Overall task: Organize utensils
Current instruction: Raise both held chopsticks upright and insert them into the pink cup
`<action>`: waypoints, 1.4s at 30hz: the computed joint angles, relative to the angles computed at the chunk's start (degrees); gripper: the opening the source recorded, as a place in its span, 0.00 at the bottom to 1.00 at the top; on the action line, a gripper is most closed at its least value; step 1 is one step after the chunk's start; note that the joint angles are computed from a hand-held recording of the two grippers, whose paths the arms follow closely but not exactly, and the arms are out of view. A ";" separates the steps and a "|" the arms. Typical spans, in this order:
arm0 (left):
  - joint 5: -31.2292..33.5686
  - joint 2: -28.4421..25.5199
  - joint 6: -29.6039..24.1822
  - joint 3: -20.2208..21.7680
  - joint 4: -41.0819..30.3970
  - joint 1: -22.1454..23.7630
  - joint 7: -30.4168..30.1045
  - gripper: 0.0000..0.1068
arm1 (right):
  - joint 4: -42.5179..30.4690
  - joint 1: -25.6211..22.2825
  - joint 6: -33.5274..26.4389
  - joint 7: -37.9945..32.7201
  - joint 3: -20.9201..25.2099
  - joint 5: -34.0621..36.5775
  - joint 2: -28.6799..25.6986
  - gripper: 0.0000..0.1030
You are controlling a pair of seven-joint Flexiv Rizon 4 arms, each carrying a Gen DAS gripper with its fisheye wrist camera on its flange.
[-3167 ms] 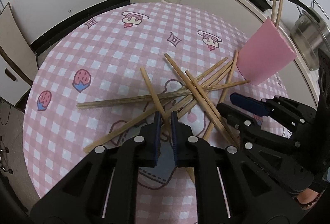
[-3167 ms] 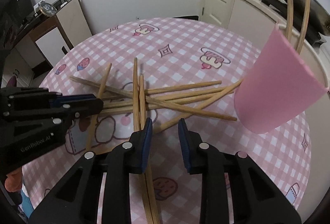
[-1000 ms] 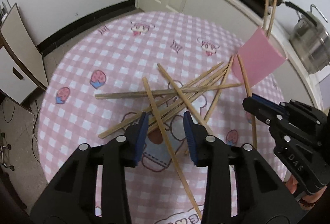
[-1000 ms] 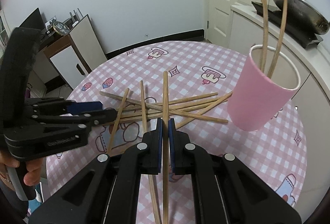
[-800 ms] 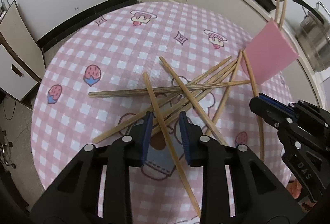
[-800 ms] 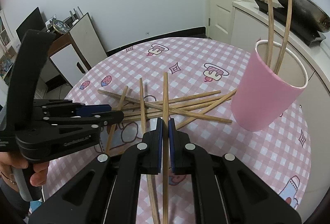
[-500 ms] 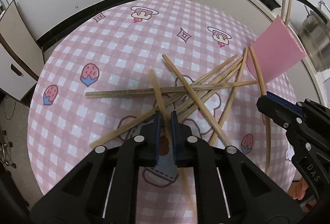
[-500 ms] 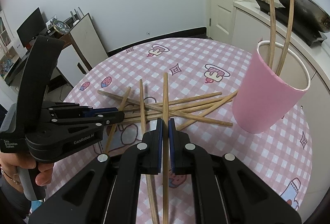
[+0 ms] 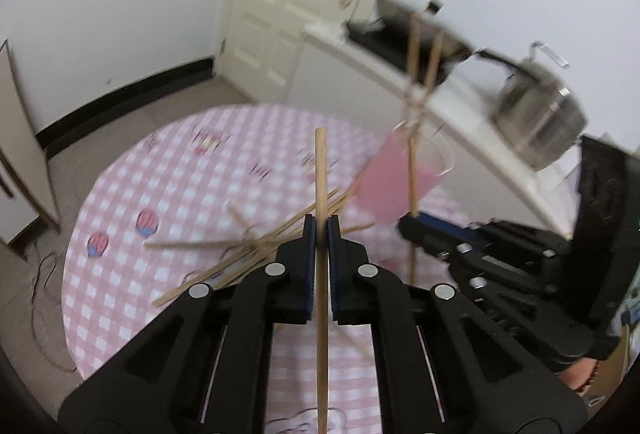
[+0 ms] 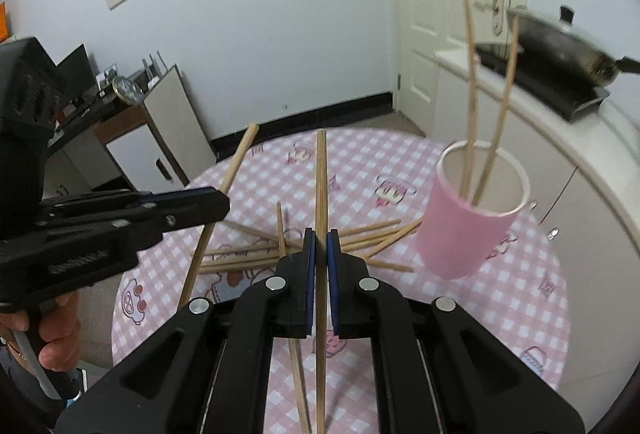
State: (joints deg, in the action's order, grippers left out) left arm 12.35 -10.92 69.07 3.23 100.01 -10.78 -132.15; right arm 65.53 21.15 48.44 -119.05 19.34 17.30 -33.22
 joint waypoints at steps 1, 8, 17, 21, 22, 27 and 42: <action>0.99 -0.06 0.92 0.13 -0.77 -0.41 -0.86 0.06 | 0.14 -0.30 0.37 -0.24 0.14 0.33 0.32 0.05; 9.93 -2.43 4.83 2.76 -8.38 -3.58 -7.69 0.06 | -1.22 -2.80 1.97 -1.75 0.73 3.46 2.27 0.05; 25.56 -9.30 8.80 11.97 -23.15 -9.99 -22.72 0.06 | -7.41 -3.49 3.46 -1.49 -0.89 3.72 1.24 0.05; 29.17 -13.76 8.77 15.37 -30.47 -11.76 -26.74 0.06 | -10.96 -3.05 4.48 -0.63 -1.52 2.57 -0.44 0.05; 30.50 -15.20 8.17 16.86 -32.92 -12.68 -28.15 0.06 | -11.66 -3.01 4.61 -0.54 -1.57 2.30 -0.85 0.05; 34.37 -20.92 5.61 20.92 -42.21 -14.46 -33.17 0.06 | -17.70 -2.41 4.00 0.73 -1.98 0.93 -4.69 0.05; 31.62 -29.79 5.63 21.72 -48.59 -12.02 -33.93 0.06 | -24.98 -1.27 -0.30 2.41 -3.30 -1.39 -10.88 0.05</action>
State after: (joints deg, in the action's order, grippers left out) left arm 43.97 -40.71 74.70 24.94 51.42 -22.81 -166.07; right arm 40.55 19.87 48.14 -116.64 16.04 15.91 -44.10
